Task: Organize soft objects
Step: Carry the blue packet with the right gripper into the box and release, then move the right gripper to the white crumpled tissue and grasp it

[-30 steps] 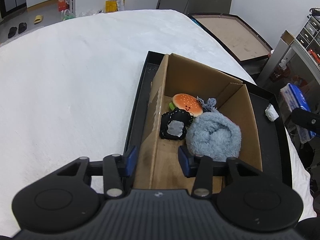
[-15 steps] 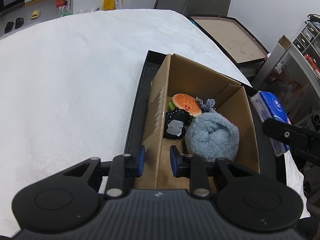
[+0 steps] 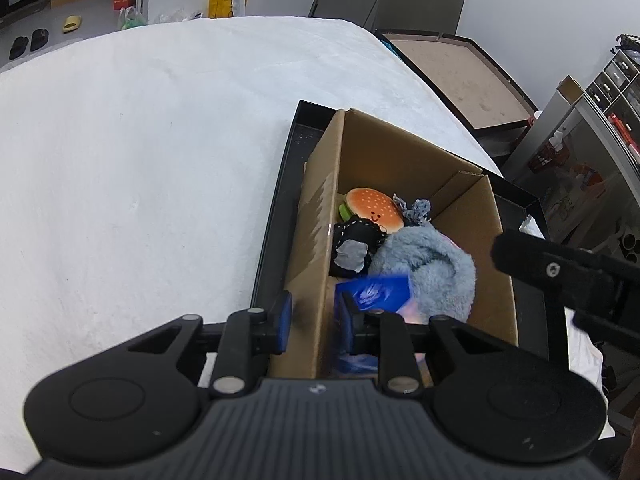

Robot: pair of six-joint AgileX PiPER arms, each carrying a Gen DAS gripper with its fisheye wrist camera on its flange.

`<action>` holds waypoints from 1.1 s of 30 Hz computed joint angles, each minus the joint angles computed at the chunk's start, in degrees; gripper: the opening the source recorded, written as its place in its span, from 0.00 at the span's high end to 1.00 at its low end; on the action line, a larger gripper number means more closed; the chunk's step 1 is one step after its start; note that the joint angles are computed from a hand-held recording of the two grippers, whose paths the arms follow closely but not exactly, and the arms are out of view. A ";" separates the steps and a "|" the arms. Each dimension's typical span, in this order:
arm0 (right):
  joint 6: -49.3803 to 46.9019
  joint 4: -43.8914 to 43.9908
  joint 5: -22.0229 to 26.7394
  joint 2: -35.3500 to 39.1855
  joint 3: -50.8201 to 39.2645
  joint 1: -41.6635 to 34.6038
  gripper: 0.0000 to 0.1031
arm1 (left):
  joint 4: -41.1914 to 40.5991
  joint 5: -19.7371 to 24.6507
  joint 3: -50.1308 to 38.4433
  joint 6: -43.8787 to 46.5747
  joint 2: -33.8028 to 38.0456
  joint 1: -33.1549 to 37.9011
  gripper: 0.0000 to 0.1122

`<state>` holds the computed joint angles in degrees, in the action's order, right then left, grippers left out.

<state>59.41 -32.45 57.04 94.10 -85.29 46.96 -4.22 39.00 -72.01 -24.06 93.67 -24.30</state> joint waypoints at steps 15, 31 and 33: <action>2.25 -1.53 -1.18 -5.72 8.29 -3.94 0.23 | 6.25 1.55 -1.12 -5.78 0.82 -1.88 0.88; -1.77 0.87 -9.34 -9.91 16.93 -12.66 0.23 | 14.78 5.62 -5.87 -13.60 3.79 -5.49 0.85; -3.19 1.40 -10.64 -10.22 17.91 -14.29 0.23 | 14.87 6.10 -6.72 -14.14 4.35 -5.65 0.84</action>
<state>56.22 -31.04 46.40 83.87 -67.38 32.66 10.66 45.10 -78.74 -38.20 98.02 -29.95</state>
